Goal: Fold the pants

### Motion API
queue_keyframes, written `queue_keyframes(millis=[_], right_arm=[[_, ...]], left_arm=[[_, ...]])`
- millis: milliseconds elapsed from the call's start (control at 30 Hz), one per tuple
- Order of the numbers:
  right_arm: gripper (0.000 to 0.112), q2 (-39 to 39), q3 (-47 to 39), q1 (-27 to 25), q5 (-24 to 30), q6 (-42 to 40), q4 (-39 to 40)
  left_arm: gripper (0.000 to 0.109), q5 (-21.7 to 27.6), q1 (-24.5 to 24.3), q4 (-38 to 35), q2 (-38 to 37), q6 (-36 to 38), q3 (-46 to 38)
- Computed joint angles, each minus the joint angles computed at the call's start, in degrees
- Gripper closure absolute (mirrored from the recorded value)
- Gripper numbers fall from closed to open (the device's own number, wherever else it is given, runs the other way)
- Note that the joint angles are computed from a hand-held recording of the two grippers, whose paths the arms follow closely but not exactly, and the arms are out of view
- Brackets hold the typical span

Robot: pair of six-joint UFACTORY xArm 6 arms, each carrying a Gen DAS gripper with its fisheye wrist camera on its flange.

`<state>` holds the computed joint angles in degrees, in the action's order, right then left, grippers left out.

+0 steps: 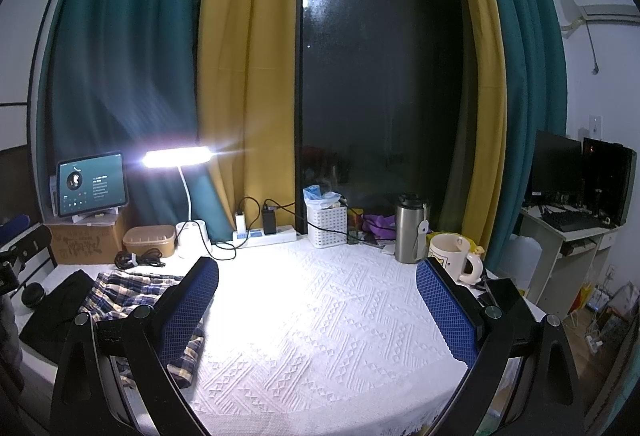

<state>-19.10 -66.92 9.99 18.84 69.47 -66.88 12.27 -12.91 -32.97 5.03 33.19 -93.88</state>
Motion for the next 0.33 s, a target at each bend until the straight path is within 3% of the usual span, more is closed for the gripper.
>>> queue_keyframes(millis=[333], right_arm=[[0.013,0.0,0.1,0.0,0.0,0.1,-0.1]], left_arm=[[0.007,0.5,0.1,-3.3,0.1,3.0,-0.6]])
